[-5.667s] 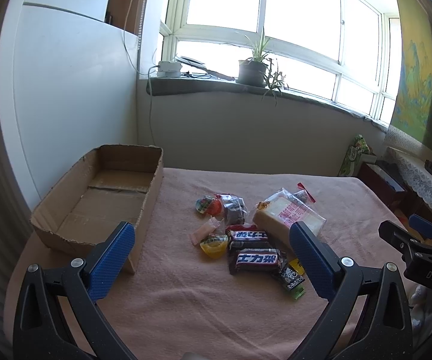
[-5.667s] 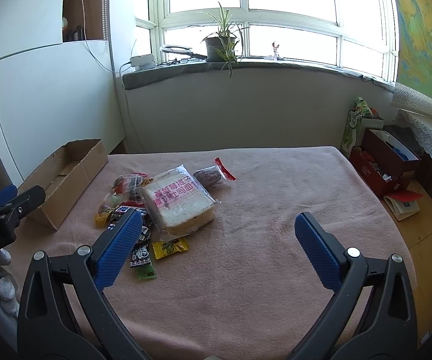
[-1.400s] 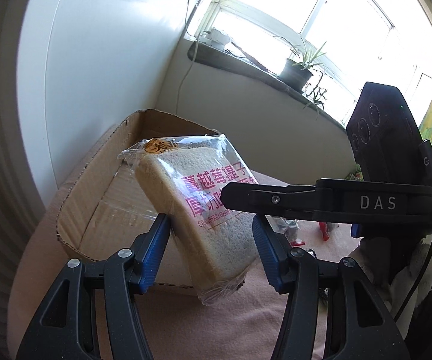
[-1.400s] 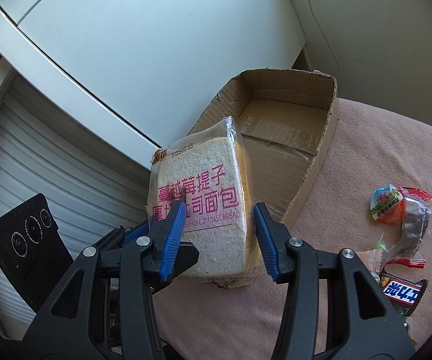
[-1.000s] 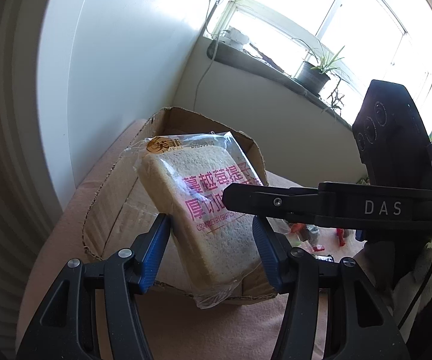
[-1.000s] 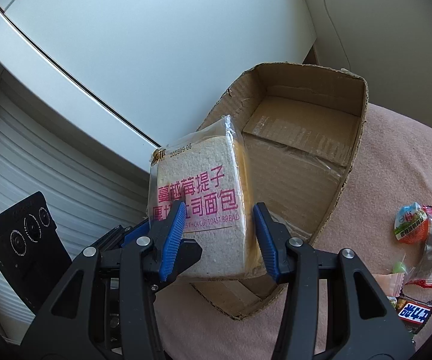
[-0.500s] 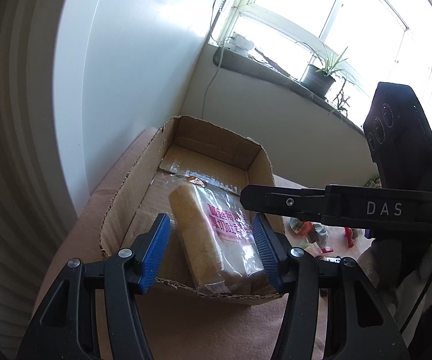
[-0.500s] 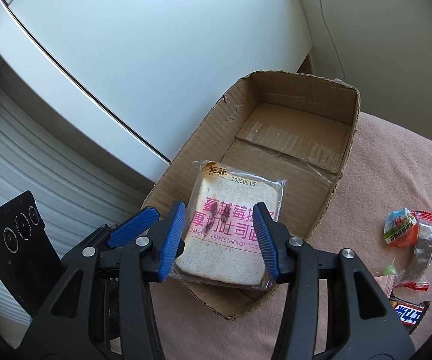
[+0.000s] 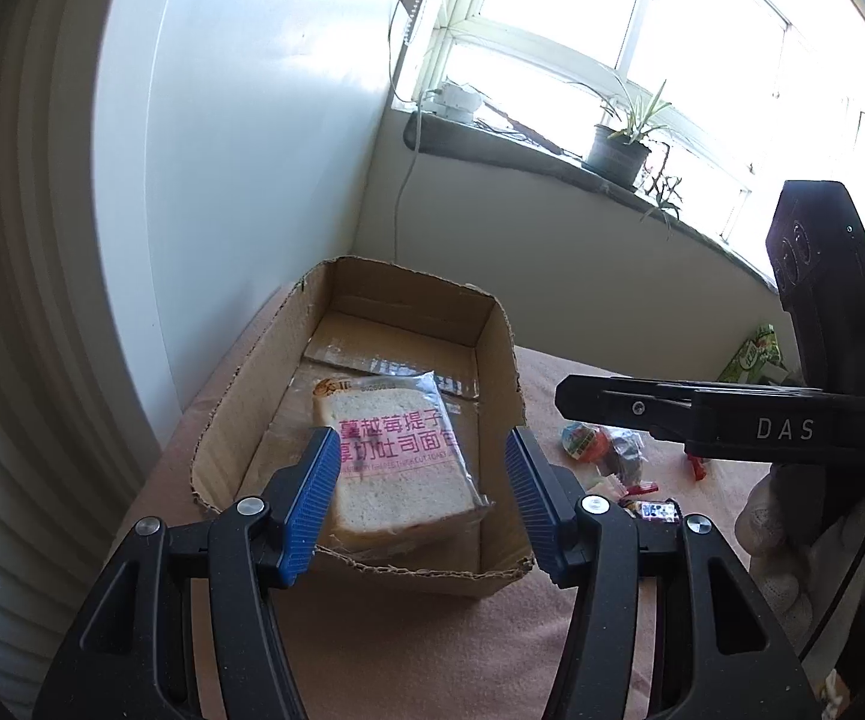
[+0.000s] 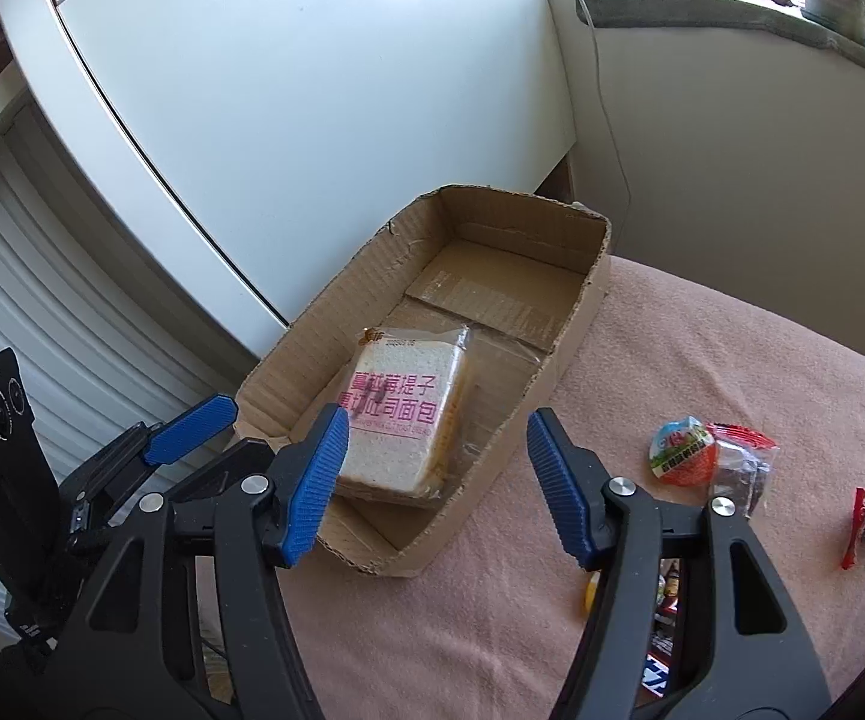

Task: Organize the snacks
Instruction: 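Lower the bread into the box and open the right tool, then close the right tool on the yellow candy packet while the left tool grasps the jelly cup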

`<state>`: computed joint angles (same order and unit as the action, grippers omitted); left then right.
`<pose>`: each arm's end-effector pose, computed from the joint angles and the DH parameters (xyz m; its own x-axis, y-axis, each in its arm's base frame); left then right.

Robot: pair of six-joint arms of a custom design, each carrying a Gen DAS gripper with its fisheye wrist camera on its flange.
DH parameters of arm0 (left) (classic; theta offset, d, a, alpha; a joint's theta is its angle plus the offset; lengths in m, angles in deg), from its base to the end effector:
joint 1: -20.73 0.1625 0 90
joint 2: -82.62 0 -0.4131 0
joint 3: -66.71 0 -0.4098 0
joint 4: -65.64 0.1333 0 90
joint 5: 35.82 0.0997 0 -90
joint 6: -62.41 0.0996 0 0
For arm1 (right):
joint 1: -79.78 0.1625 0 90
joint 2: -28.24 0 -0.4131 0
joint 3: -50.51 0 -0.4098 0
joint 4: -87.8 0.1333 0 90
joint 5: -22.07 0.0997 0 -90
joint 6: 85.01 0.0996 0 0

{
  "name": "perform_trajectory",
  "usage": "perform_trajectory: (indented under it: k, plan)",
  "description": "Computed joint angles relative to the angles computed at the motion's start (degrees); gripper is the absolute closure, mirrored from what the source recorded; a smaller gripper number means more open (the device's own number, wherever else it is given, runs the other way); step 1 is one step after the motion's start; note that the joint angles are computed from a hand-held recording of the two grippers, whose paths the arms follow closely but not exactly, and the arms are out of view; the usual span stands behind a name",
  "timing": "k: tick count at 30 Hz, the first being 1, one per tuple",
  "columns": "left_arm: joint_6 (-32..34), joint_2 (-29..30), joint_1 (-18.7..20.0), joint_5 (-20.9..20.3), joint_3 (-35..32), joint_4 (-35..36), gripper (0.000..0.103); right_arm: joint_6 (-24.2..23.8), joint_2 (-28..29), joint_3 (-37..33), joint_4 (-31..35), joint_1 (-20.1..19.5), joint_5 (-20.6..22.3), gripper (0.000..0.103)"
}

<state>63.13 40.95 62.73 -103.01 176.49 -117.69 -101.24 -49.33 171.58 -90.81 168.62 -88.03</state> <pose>-0.3239 -0.5230 0.0163 -0.7311 0.5821 -0.3560 0.6815 0.5981 -0.4217 0.0885 -0.5247 0.2885 -0.9007 0.0548 0.4309 -0.2473 0.7508 -0.6124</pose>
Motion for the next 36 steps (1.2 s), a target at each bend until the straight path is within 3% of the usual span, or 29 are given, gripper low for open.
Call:
perform_trajectory:
  k: [4,8,10,15,20,30,33,36]
  plan:
    - [0.1,0.2,-0.6,-1.7,0.6,-0.4,0.048,-3.5,-4.1,4.4,-4.2,-1.3,-2.0,0.038]
    - [-0.5,0.8,-1.4,-4.2,2.0,-1.0,0.048,-5.7,-9.9,10.5,-10.3,-4.8,0.4,0.038]
    - [-1.4,1.4,-1.8,-6.2,2.2,-0.1,0.048,-5.6,-13.3,12.9,-10.2,-6.7,0.9,0.038]
    - [-1.8,4.1,-2.6,-10.5,1.5,2.4,0.048,-7.9,-18.9,17.8,-11.7,-9.4,-4.9,0.038]
    - [-1.6,6.2,-3.3,-13.4,-0.3,6.3,0.048,-8.4,-24.2,22.6,-8.8,-14.2,-3.0,0.038]
    - [-1.3,9.5,-3.5,-11.6,-3.5,9.8,0.048,-6.9,-22.6,27.4,-12.3,-19.9,-1.6,0.038]
    - [-2.0,10.4,-3.2,-11.5,-5.0,11.5,0.056,-5.9,-20.9,27.2,-13.4,-20.4,-1.5,0.039]
    - [-2.2,11.5,-3.1,-11.5,-6.7,12.4,0.058,-4.9,-19.8,27.0,-13.8,-20.7,-1.0,0.047]
